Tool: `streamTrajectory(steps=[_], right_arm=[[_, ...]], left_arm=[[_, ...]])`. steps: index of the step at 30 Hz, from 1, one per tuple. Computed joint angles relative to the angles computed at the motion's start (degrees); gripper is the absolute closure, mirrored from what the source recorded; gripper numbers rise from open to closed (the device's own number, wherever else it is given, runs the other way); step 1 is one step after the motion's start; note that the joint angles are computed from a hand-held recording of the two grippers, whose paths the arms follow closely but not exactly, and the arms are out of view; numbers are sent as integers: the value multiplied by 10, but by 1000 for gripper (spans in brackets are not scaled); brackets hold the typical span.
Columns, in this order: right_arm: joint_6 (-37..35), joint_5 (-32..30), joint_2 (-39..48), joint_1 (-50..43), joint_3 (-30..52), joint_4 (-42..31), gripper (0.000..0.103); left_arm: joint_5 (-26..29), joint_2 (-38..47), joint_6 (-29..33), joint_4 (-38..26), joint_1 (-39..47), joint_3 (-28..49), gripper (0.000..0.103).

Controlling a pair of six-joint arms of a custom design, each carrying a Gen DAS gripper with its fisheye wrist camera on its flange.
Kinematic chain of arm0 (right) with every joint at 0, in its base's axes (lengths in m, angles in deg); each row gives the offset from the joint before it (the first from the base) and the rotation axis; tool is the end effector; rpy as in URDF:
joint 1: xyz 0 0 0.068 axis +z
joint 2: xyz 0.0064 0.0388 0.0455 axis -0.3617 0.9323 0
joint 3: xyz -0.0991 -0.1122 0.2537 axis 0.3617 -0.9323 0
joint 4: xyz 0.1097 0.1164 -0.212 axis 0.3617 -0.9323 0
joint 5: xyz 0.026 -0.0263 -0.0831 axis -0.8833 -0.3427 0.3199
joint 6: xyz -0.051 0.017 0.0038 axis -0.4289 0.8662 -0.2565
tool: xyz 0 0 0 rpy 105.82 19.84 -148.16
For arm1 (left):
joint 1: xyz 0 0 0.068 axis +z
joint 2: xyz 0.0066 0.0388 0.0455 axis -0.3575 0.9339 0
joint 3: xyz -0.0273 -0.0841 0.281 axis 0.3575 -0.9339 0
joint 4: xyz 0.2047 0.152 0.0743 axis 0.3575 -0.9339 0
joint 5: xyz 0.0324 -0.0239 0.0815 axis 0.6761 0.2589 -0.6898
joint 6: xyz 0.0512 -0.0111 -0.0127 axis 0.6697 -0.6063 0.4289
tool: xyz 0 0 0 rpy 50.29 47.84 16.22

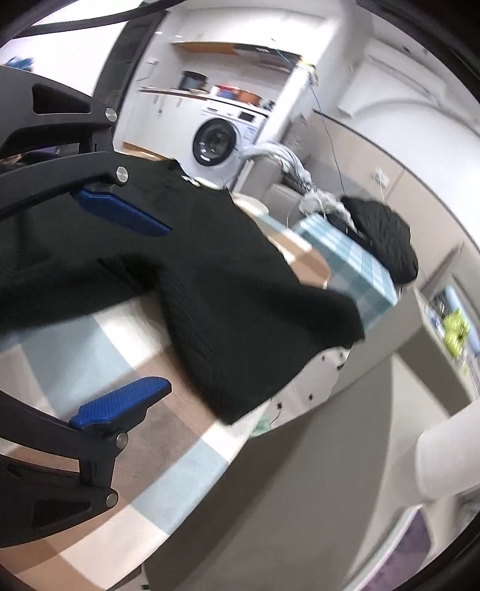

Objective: Fold small clothes
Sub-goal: 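Grasp the sweater sleeve nearest the right tool with the right gripper, then fold the held sleeve across the sweater body with the right gripper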

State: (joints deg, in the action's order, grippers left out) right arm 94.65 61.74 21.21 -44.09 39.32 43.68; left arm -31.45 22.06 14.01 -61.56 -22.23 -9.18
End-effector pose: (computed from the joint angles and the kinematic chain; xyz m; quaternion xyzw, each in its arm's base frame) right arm 0.2475 -0.0961 0.1622 0.5482 0.7454 0.1982 0.3234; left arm 0.3958 -0.0224 0.2536 0.1502 0.9015 -0.1552 0.3750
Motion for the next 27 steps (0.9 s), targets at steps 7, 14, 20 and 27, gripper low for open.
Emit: streamTrajectory(steps=[7,14,20,27], right_arm=[[5,-26,64,-30,26,17,26],[9,19,86,-19,59,-14,46],[19,83,92,-21,80,-62,93],[-59,138,47,15,129,-88,97]], left_arm=[[-8,26,0,-5,-7,24,16],[-12,29,7,-4,-16,26,16],[-12,25,10,4,-19,18,16],[-13,22,12,6,-22,16,16]])
